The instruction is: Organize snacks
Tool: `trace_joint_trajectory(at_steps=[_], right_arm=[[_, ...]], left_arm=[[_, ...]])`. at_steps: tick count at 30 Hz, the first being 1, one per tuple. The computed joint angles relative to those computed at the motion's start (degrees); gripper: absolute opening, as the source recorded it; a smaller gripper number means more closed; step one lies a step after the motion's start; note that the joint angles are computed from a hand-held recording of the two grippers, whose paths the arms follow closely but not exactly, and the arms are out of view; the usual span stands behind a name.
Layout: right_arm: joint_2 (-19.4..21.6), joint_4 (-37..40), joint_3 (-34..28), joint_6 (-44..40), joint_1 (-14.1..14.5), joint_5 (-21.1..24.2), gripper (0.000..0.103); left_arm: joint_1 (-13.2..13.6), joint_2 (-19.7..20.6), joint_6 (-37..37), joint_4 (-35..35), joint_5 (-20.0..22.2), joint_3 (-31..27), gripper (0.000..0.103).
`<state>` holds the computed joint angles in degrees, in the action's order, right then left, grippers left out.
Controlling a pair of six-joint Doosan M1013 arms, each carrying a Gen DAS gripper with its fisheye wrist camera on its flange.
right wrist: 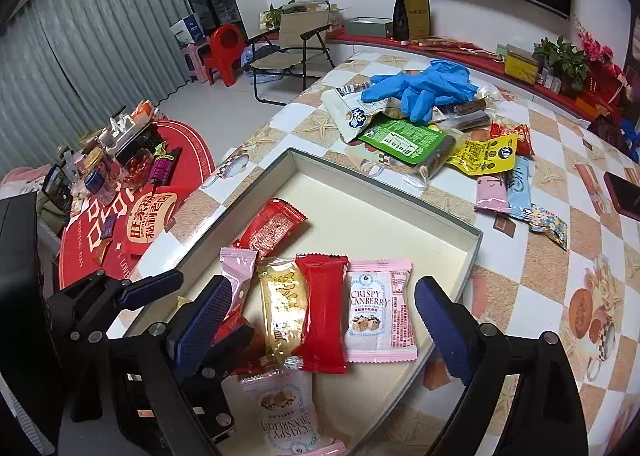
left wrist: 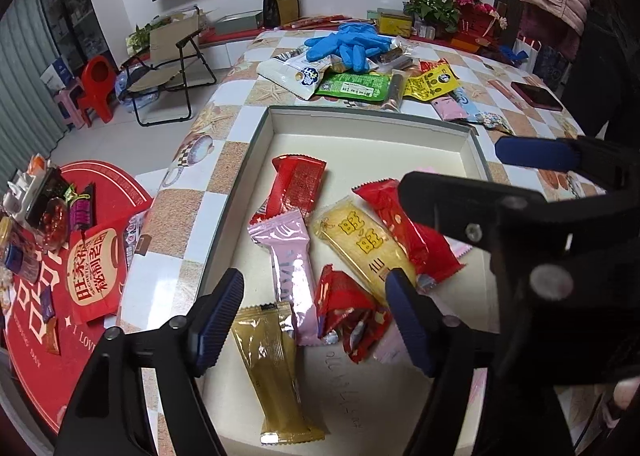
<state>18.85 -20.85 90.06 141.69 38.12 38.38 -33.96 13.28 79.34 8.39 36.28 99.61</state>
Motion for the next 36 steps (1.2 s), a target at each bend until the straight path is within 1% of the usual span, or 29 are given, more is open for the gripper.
trace_joint_trajectory(at_steps=[3,6,9,10,12,15,17,18,19,21,22,26,28,32,36], right_arm=[[-0.3,-0.4,0.1,-0.6,0.4,0.5,0.094],[-0.5,1.8,0.3,-2.5,0.5,0.6,0.094],[-0.8,3.3,0.8,-3.3,0.6,0.6,0.094],[-0.8,3.2,1.0,-3.0,0.8,0.7,0.094],[-0.9,3.7,1.3,-3.0,0.8,0.7,0.094],[-1.1,5.8,1.5,-2.9,0.6,1.4,0.094],[-1.3,7.3,1.7,-3.5,0.3,1.9,0.094],[-1.3,7.2,1.7,-3.6,0.4,2.2,0.094],[-1.3,7.0,1.6,-3.7,0.5,2.8,0.094],[-1.2,7.2,1.2,-4.6,0.6,4.1,0.094],[-1.1,7.4,1.0,-5.2,0.6,4.7,0.094],[-0.5,8.0,0.3,-7.2,0.9,7.3,0.094],[-0.3,8.3,0.1,-7.9,1.0,7.9,0.094],[-0.6,8.5,0.7,-7.4,1.0,6.8,0.094],[-0.4,9.2,0.4,-7.6,1.0,6.8,0.094]], left_arm=[[-0.4,-1.0,1.3,0.3,-0.6,1.2,0.082],[-1.5,-2.2,-0.8,4.6,-0.8,2.5,0.083],[-2.2,-3.0,-3.0,7.3,-0.9,3.5,0.086],[-2.0,-3.2,-2.4,6.0,-0.9,3.7,0.086],[-1.1,-3.8,0.1,1.2,-1.3,4.1,0.087],[-0.8,-4.5,-2.5,1.2,-2.0,4.8,0.087],[-0.1,-5.0,-0.7,-2.4,-2.3,5.1,0.087],[0.2,-5.1,-0.2,-4.1,-1.7,5.1,0.087],[0.1,-5.3,-1.7,-3.5,-1.5,5.2,0.087],[-0.8,-5.6,-7.7,1.8,-0.9,5.5,0.087],[-1.1,-5.7,-9.3,3.3,-0.3,5.4,0.087],[-1.4,-5.4,-10.4,4.6,1.8,5.0,0.087],[-1.6,-5.5,-11.0,5.2,2.2,4.9,0.087],[-1.6,-5.2,-10.0,4.1,4.2,4.5,0.087],[-1.6,-5.2,-10.2,4.1,4.2,4.4,0.087]])
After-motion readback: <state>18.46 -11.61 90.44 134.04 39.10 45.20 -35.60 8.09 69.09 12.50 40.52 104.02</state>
